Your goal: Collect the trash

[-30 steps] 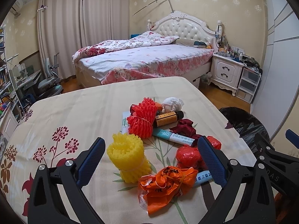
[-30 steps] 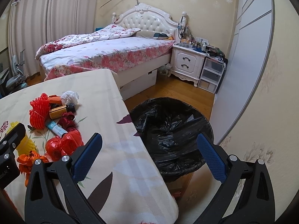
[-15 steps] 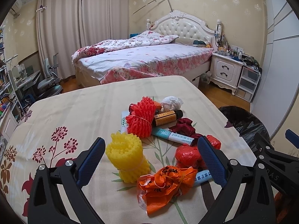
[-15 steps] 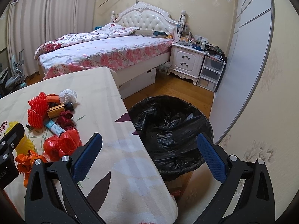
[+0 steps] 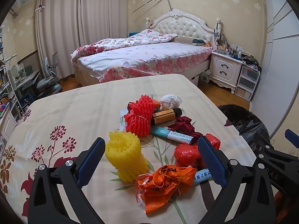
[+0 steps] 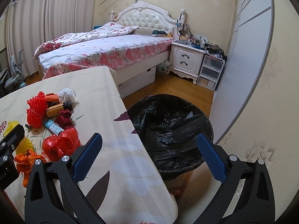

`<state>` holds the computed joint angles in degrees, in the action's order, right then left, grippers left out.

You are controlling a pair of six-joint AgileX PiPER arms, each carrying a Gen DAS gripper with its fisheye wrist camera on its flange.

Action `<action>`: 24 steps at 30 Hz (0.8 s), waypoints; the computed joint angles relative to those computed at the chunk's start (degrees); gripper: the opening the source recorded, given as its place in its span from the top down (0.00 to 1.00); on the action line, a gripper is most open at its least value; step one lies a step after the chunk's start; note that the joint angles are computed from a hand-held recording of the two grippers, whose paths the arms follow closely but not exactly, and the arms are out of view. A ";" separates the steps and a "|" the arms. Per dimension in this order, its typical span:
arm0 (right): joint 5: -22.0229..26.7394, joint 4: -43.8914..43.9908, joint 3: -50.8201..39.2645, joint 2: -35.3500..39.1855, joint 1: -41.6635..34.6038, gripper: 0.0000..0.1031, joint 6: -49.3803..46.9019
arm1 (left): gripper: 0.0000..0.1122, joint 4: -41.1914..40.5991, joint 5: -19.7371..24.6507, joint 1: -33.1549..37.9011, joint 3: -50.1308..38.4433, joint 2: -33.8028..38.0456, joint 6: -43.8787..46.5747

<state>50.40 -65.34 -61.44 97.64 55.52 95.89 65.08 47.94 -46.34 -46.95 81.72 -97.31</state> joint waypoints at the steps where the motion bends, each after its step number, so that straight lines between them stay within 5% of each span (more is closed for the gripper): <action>1: 0.02 -0.02 0.04 0.10 0.05 0.04 0.15 | 0.14 0.04 -0.01 -0.06 0.00 0.07 -0.07; 24: -0.75 -0.09 0.83 0.10 -0.52 0.04 0.76 | 0.14 0.39 0.02 -1.76 -0.38 2.54 -2.27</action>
